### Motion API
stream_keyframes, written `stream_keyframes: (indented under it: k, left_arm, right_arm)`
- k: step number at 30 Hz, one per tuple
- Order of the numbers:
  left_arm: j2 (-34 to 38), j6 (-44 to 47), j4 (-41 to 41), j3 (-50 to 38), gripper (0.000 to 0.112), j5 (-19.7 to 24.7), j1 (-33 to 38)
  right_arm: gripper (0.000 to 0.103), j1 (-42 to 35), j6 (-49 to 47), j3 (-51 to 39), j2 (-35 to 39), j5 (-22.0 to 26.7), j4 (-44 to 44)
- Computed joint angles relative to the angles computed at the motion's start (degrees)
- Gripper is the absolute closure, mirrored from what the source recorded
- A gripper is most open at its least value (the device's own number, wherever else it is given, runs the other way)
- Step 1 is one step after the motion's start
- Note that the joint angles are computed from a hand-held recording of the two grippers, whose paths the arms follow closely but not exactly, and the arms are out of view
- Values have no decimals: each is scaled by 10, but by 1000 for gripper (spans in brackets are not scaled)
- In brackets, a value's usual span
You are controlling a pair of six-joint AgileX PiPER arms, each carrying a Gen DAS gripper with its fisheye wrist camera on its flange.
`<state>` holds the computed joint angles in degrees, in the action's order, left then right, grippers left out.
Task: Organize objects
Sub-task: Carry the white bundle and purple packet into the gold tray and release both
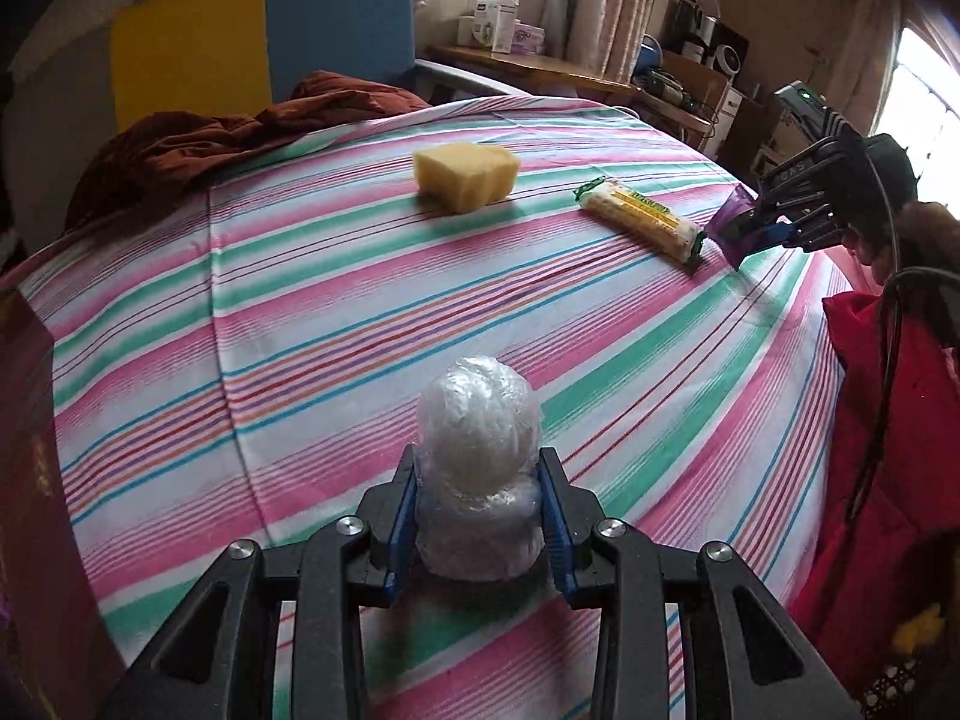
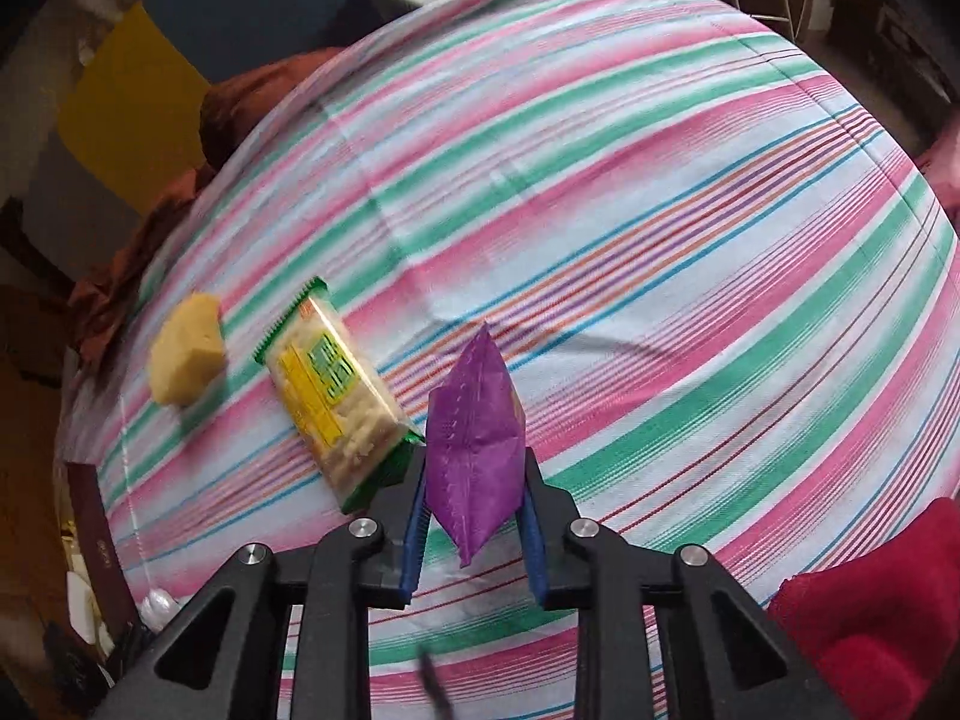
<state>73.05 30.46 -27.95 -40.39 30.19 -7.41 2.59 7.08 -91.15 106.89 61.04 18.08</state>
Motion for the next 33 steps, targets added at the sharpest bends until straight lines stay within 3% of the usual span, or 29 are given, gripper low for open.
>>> stream_keyframes:
  k: [4,12,18,25,33]
  left_arm:
    - [-17,-21,17,1,76,16,16]
    - [-101,-35,48,-5,76,63,70]
    - [-164,-15,46,-19,76,111,145]
    - [-200,102,-30,-34,76,180,313]
    - [-210,248,-121,-40,76,271,520]
  right_arm:
    - [78,-1,-8,54,-49,-52,13]
    - [78,77,25,70,-95,-74,-30]
    - [78,194,58,46,-91,-96,-50]
    - [78,329,95,-28,-47,-121,-58]
    - [78,423,99,-105,12,-132,-32]
